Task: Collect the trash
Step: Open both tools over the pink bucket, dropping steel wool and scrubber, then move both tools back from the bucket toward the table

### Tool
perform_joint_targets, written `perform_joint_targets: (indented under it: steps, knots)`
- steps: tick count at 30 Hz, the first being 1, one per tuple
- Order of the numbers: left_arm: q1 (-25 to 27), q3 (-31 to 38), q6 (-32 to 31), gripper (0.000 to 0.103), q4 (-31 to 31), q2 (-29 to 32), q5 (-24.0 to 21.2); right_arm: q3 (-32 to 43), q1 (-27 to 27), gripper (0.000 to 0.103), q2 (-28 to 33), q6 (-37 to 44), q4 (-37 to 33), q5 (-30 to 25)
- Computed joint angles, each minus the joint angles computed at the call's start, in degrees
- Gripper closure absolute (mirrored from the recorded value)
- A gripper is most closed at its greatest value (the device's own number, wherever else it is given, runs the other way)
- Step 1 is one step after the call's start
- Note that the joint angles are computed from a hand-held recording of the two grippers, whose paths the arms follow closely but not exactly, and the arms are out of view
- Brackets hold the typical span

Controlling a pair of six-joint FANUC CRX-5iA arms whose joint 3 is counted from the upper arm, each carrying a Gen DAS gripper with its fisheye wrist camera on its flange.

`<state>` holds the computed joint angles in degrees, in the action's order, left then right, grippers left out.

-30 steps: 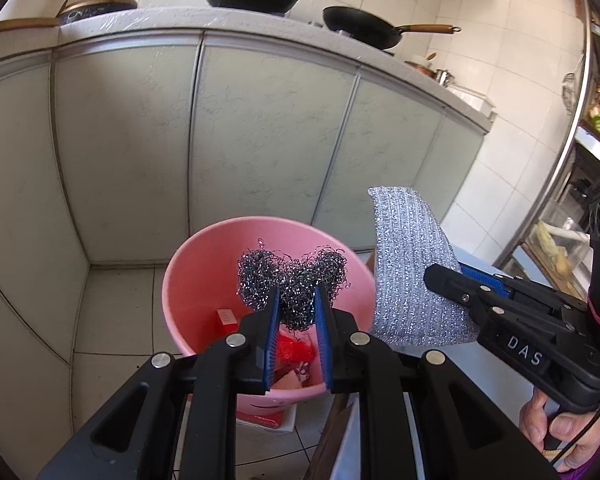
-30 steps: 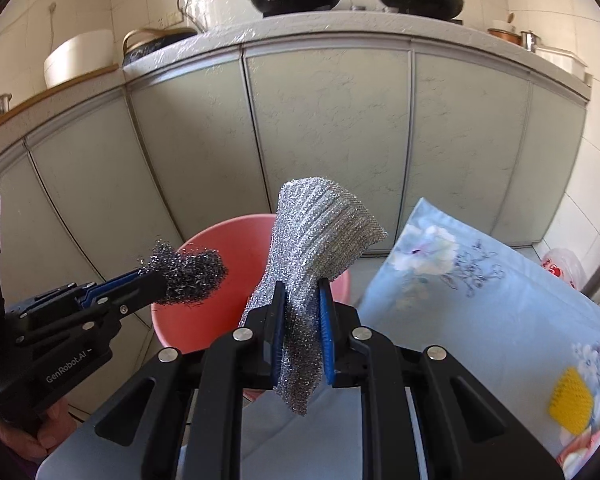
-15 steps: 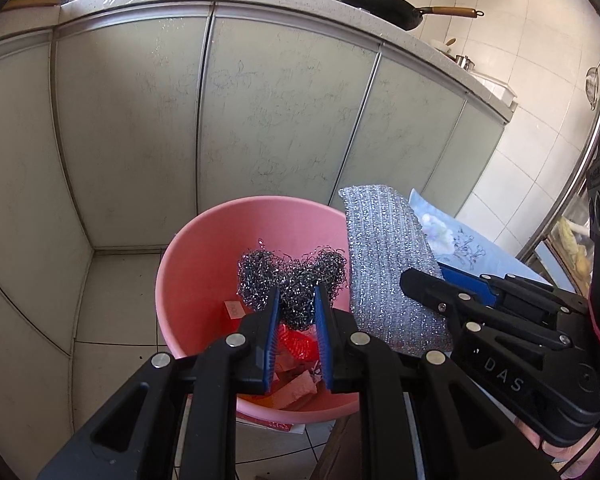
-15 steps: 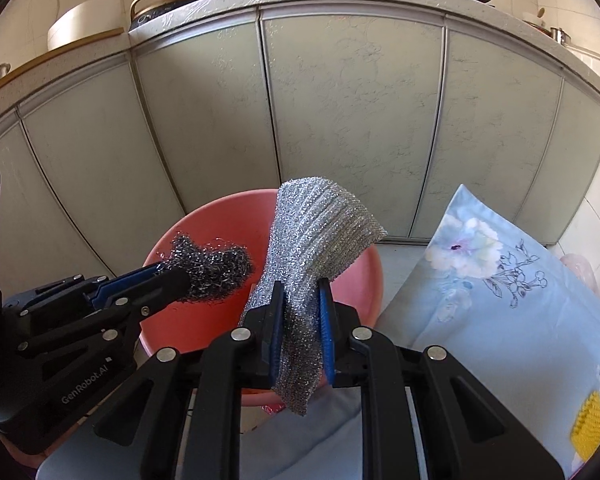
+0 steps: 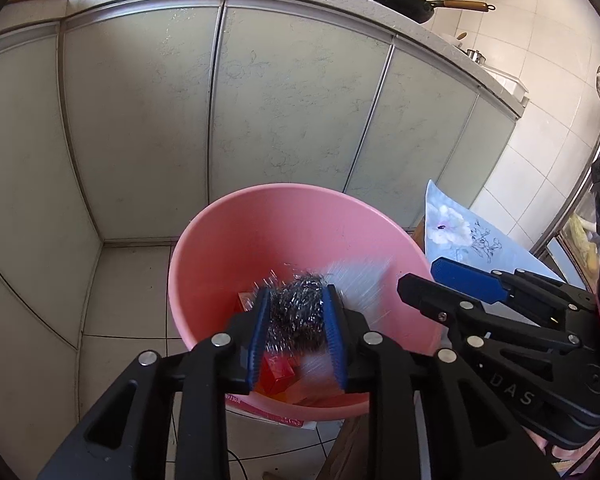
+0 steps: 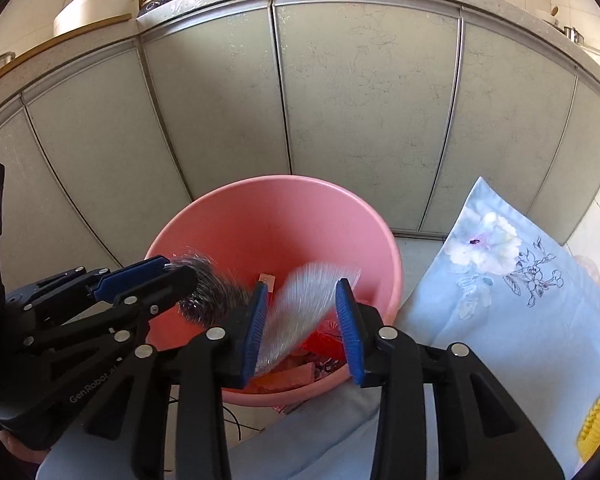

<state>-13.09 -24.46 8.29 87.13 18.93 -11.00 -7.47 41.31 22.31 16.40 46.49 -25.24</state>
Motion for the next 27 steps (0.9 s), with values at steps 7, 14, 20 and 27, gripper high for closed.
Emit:
perform_joint_targets:
  steps: [7, 14, 20, 27]
  knots:
    - [0.27, -0.88, 0.84, 0.068, -0.98, -1.58, -0.05, -2.33, 0.15, 0.063, -1.77, -2.76, 2.10, 0.98]
    - [-1.13, -3.44, -1.29, 0.054, 0.46, -5.01, 2.70, -6.88, 0.76, 0.062, -5.27, -8.57, 6.74, 1.60]
    - [-1.45, -5.83, 0.39, 0.050, -1.66, -8.61, 3.50, -12.61, 0.96, 0.055, -9.31, -17.61, 13.57, 2.32]
    - [-4.90, -9.08, -5.24, 0.049, 4.56, -13.25, 6.20, -18.34, 2.00, 0.052, -14.19, -25.65, 20.19, 0.98]
